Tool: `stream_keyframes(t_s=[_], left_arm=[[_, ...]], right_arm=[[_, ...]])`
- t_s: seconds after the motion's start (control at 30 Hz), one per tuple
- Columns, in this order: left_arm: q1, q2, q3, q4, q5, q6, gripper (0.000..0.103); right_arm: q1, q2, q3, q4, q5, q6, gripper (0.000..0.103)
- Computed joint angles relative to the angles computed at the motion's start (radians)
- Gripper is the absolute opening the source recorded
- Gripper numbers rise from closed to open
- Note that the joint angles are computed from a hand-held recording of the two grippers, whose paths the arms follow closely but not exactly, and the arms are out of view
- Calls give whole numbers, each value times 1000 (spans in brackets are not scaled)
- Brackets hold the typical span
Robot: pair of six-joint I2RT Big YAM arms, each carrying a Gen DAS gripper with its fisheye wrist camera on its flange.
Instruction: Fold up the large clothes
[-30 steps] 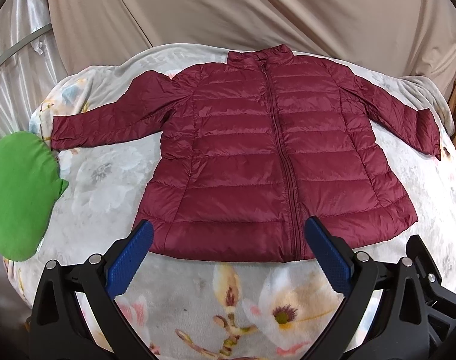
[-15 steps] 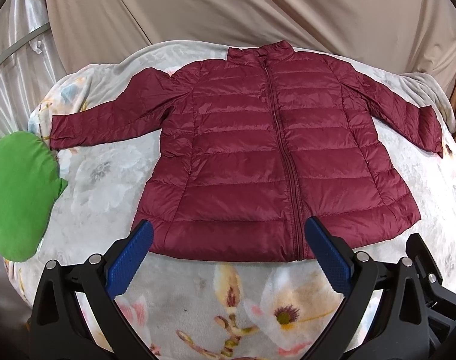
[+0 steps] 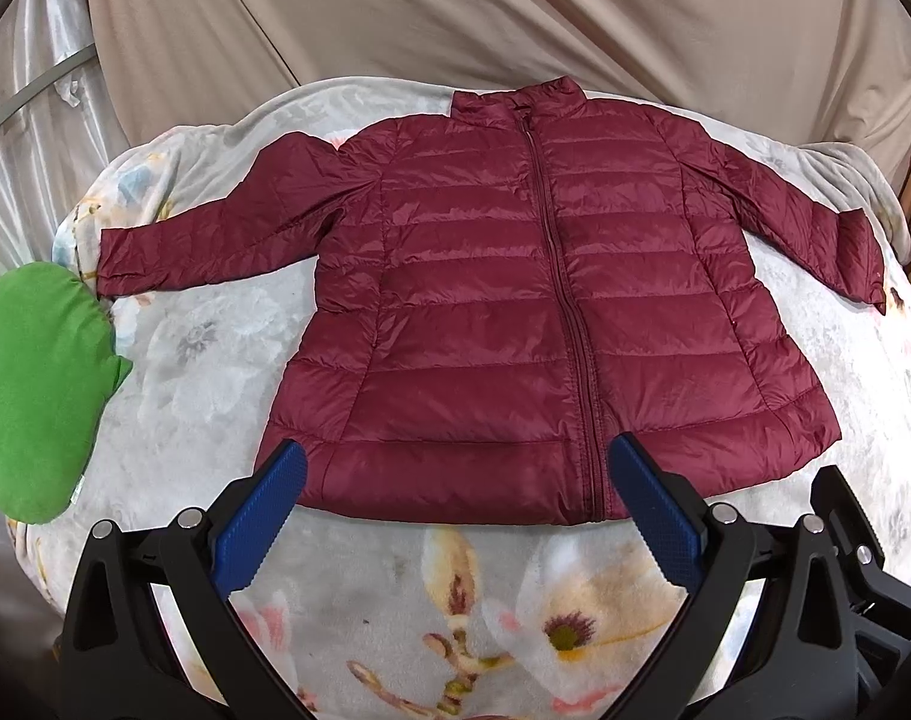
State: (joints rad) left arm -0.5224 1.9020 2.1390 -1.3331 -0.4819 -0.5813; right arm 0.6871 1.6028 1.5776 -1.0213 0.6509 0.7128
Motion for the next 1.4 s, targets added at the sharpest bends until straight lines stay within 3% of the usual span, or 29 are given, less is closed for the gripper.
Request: stream_keyframes(t_s=[1.4], left_arm=[[10, 0, -21, 6, 6, 8, 98]], right_arm=[[-2, 12, 3, -1, -13, 9, 98]])
